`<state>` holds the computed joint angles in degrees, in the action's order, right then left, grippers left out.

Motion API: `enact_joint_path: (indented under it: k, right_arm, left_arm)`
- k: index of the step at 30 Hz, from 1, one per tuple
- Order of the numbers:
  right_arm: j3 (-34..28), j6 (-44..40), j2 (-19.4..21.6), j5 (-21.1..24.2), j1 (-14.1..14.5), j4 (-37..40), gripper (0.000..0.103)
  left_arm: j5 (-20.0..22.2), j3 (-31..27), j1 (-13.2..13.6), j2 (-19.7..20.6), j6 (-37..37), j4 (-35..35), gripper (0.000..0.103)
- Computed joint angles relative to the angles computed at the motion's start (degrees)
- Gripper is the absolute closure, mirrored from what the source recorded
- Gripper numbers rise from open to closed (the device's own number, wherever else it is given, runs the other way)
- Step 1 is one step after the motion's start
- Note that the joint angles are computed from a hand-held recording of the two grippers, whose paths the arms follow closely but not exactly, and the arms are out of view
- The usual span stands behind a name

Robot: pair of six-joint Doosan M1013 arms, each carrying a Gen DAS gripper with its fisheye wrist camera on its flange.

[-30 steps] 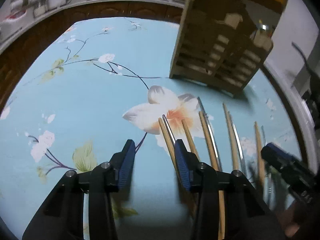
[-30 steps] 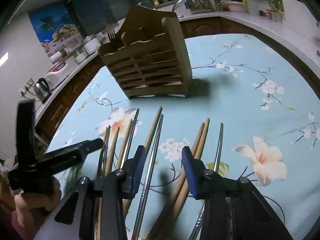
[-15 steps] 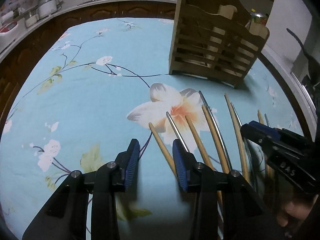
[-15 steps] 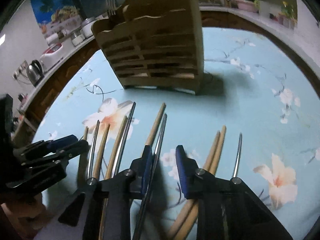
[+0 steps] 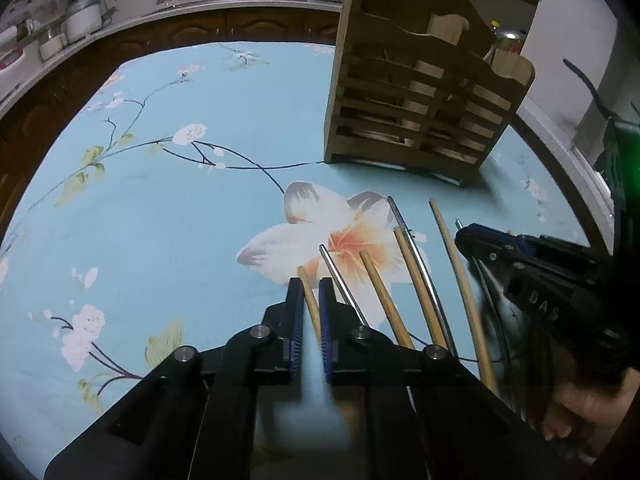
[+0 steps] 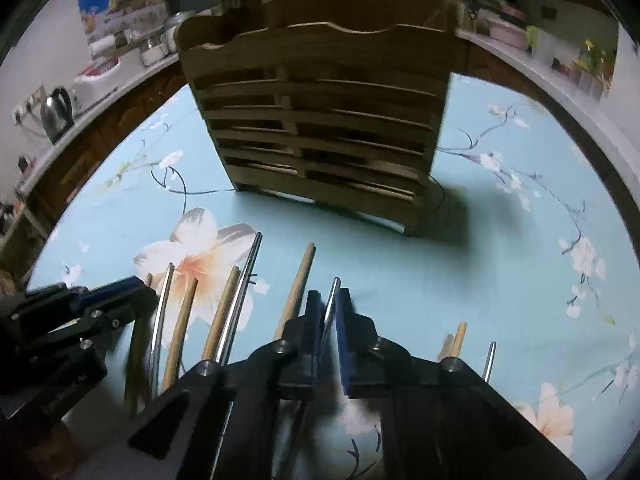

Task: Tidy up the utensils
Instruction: 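Close the left gripper on a wooden chopstick while the right grasps a metal chopstick, then lift both chopsticks over the wooden holder while both grippers open to drop them in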

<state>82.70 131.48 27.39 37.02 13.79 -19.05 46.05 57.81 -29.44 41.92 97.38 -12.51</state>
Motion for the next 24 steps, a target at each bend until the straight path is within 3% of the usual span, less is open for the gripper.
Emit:
enact_joint_path:
  k: [6, 13, 24]
  right_arm:
    - [4.97, -1.78, -4.53, -8.16, -1.11, 8.29, 0.099]
    - [9.76, 2.97, -10.54, -14.66, -0.73, 4.73, 0.099]
    - [10.79, 22.56, -15.55, -18.4, 0.6, -17.49, 0.099]
  left_arm:
    - [-1.32, 3.34, 1.56, -2.54, 5.58, -9.51, 0.099]
    - [-4.79, 7.14, 2.54, -6.85, 12.24, -17.95, 0.099]
    - [-8.3, 9.69, 3.82, -12.01, 23.93, -29.99, 0.099]
